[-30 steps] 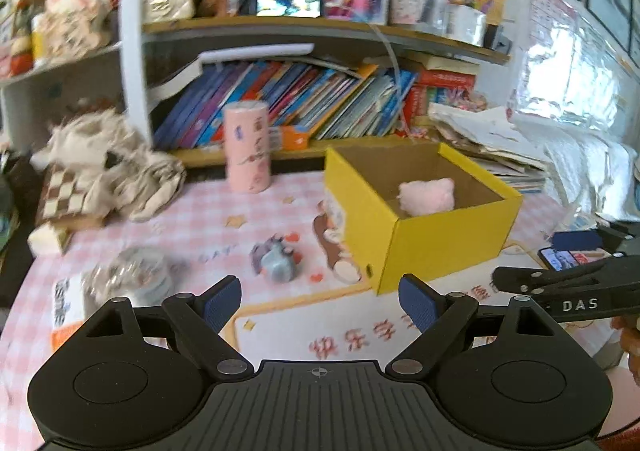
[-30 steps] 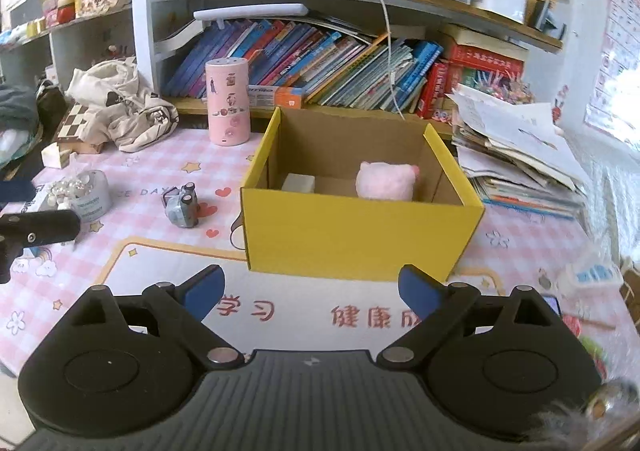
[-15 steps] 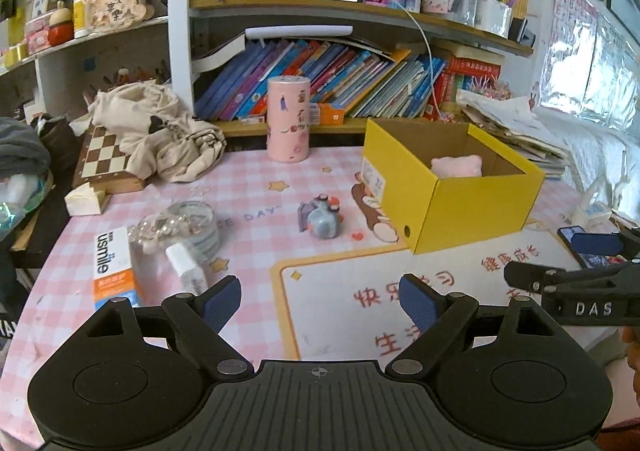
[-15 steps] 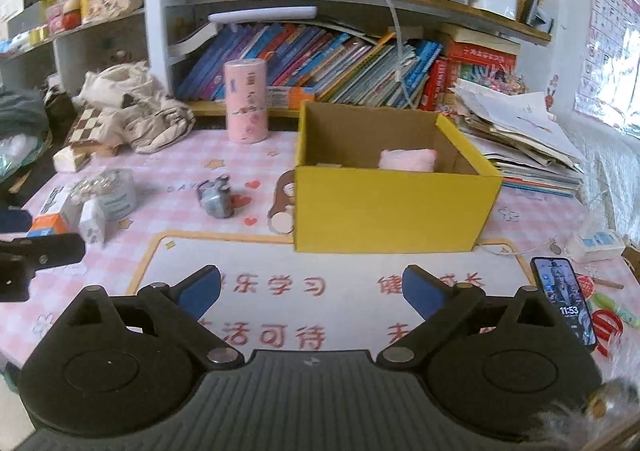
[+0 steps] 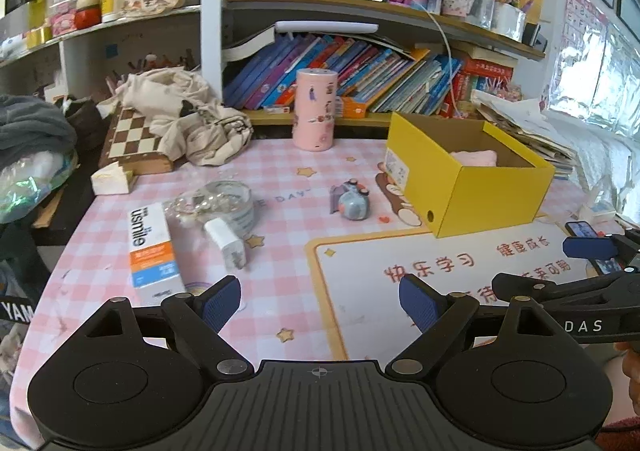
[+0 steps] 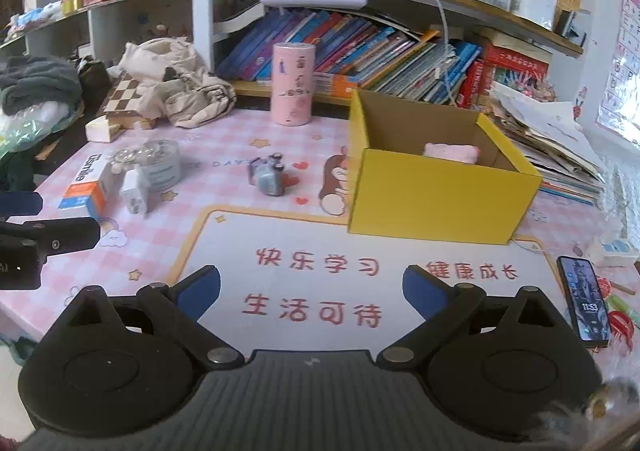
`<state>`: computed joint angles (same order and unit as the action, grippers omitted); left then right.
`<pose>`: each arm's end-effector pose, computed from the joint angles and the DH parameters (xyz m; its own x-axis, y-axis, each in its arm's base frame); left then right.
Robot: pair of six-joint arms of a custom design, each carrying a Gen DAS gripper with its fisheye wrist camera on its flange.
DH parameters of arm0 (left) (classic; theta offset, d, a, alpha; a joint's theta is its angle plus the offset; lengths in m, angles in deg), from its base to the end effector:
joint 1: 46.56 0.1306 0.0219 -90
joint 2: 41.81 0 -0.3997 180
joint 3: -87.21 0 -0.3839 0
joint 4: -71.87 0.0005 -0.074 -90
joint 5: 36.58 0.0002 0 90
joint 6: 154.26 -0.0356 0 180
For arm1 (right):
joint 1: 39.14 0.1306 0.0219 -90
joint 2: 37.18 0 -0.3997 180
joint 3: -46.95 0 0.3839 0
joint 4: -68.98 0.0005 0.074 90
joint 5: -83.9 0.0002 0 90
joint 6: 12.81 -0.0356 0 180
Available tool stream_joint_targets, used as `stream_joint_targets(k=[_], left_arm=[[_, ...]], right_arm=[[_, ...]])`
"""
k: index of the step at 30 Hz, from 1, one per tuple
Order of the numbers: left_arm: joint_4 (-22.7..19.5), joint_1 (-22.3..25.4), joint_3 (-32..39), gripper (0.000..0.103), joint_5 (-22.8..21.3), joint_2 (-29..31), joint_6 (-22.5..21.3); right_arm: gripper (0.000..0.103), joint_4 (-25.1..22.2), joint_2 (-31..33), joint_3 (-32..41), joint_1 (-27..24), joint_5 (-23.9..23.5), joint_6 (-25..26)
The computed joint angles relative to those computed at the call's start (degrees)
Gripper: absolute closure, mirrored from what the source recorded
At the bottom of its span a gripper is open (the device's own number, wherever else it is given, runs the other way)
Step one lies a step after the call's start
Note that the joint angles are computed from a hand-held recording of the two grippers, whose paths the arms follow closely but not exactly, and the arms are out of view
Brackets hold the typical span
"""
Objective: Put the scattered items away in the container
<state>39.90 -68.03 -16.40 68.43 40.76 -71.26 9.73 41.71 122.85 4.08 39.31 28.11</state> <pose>0.4031 -0.1690 0.4185 -0.5044 0.3249 -0.8000 0.6091 0.7906 -0.0630 0.2904 0.2374 0.4151 -0.6030 0.1613 -0.7813 0.3307 0.9418 -0.0608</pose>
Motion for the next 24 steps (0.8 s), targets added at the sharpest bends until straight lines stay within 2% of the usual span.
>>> stream_joint_targets(k=[16,24], left_arm=[[-1.56,5.66,-0.72,0.014,1.10,-0.55,-0.36],[-1.86,6.88,-0.42,0.014,1.17,0.16,0.44]], right_arm=[[0.004,3.54,6.02,4.30,1.18,-3.12,4.20],[0.004,4.59,7.71,5.79,0.63,-4.88,6.91]])
